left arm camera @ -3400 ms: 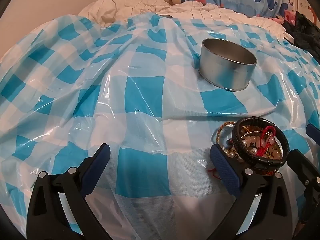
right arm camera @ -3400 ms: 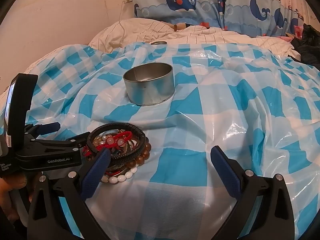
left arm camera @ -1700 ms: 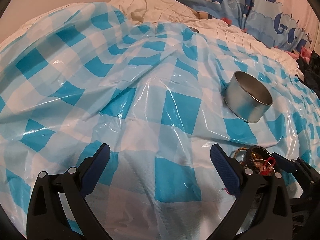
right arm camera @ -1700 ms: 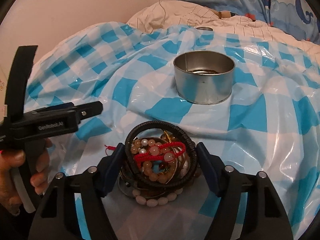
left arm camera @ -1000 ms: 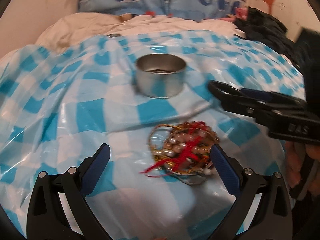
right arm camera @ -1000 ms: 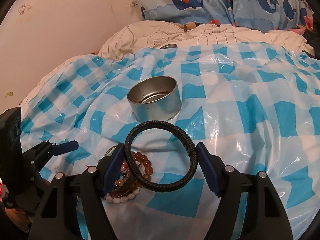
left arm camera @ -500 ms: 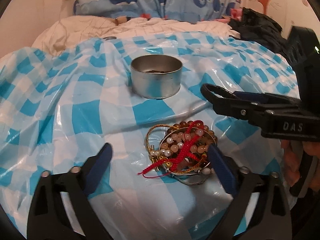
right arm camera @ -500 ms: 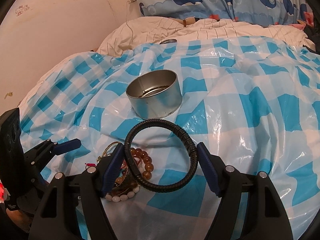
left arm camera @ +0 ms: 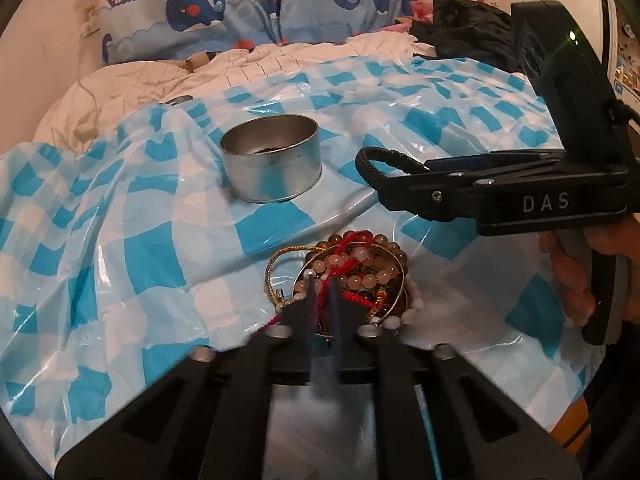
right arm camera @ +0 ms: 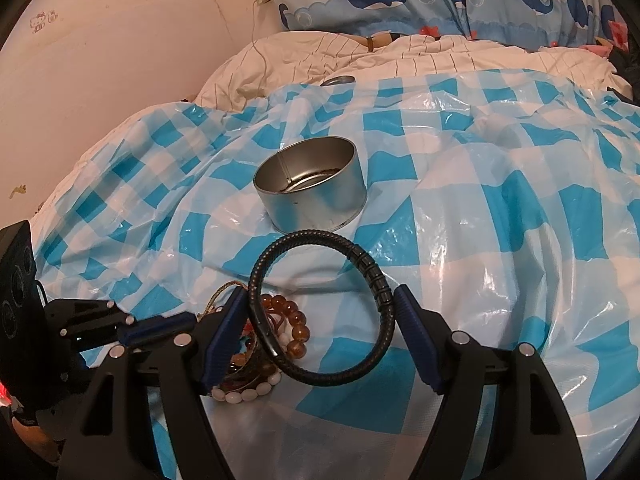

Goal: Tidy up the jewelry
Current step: 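Grasp the black braided bracelet with the right tool while the left tool grasps red-strung jewelry, then carry both held pieces over the silver tin and open both tools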

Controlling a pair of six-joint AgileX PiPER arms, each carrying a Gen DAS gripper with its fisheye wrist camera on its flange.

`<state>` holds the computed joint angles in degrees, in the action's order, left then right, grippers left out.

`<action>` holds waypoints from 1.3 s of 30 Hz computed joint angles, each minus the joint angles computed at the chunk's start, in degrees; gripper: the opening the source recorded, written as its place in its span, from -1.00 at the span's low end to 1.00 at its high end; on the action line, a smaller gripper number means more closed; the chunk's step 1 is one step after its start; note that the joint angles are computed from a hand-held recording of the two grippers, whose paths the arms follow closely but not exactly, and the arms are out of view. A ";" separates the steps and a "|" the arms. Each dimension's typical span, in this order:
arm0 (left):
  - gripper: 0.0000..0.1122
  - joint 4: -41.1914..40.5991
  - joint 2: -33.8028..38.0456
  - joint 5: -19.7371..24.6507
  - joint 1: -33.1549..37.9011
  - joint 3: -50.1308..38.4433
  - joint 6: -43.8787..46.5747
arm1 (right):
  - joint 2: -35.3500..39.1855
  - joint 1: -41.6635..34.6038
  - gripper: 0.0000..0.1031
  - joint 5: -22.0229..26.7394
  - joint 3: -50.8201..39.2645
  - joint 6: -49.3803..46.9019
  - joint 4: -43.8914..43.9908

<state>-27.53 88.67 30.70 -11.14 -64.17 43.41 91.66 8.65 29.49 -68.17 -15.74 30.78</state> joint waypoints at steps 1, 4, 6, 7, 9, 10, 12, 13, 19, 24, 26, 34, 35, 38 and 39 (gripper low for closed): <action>-0.96 -1.68 0.01 0.83 0.57 -0.25 1.49 | -0.03 -0.04 0.39 0.01 -0.04 0.14 -0.20; -0.96 -6.65 -0.93 2.74 2.16 -0.37 6.96 | -0.06 0.01 0.39 -0.09 -0.04 0.35 -0.29; -0.97 -9.73 -1.28 4.09 3.38 -0.75 9.03 | 0.03 0.36 0.39 -0.33 0.00 0.71 -0.41; -0.97 -11.28 -1.17 4.89 4.12 -1.10 9.63 | -0.01 0.14 0.39 -0.10 -0.10 0.49 -0.36; -0.97 -14.72 -0.71 6.78 5.88 -1.94 10.82 | 0.02 0.22 0.39 -0.15 -0.07 0.46 -0.31; -0.97 -16.08 -0.55 7.53 6.55 -2.20 11.31 | -0.03 0.39 0.39 -0.20 -0.07 0.89 -0.61; -0.97 -19.75 -0.07 9.78 8.31 -3.03 12.62 | -0.05 0.33 0.39 -0.23 0.01 0.71 -0.40; -0.97 -21.29 -0.01 10.56 8.98 -3.20 13.19 | -0.11 0.20 0.39 -0.25 0.07 0.36 -0.13; -0.97 -27.05 0.46 13.76 11.77 -5.14 14.22 | -1.22 0.96 0.39 -2.51 0.94 -1.40 2.14; -0.97 -28.95 1.44 14.90 11.94 -8.24 13.20 | -2.68 1.12 0.38 -5.10 1.93 -2.63 3.42; -0.97 -28.27 2.21 14.54 11.38 -10.15 11.76 | -2.24 1.70 0.38 -5.52 1.19 -1.04 1.83; -0.97 -26.25 8.55 15.19 9.57 -22.64 4.61 | -1.43 1.18 0.38 -4.95 -0.21 -3.65 3.23; -0.97 -25.85 10.65 15.60 9.29 -26.26 2.96 | -1.30 1.03 0.38 -4.79 -0.33 -3.72 3.27; -0.97 -23.45 15.97 16.85 8.14 -35.22 -1.50 | -1.09 0.66 0.38 -4.53 -0.40 -4.11 3.67; -0.97 -22.95 17.42 17.34 7.90 -37.45 -2.62 | -0.92 0.68 0.38 -4.51 -0.61 -3.85 3.34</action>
<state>-50.47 106.09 48.05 -3.25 -101.62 40.79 90.74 9.33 24.98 -68.78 -19.59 34.13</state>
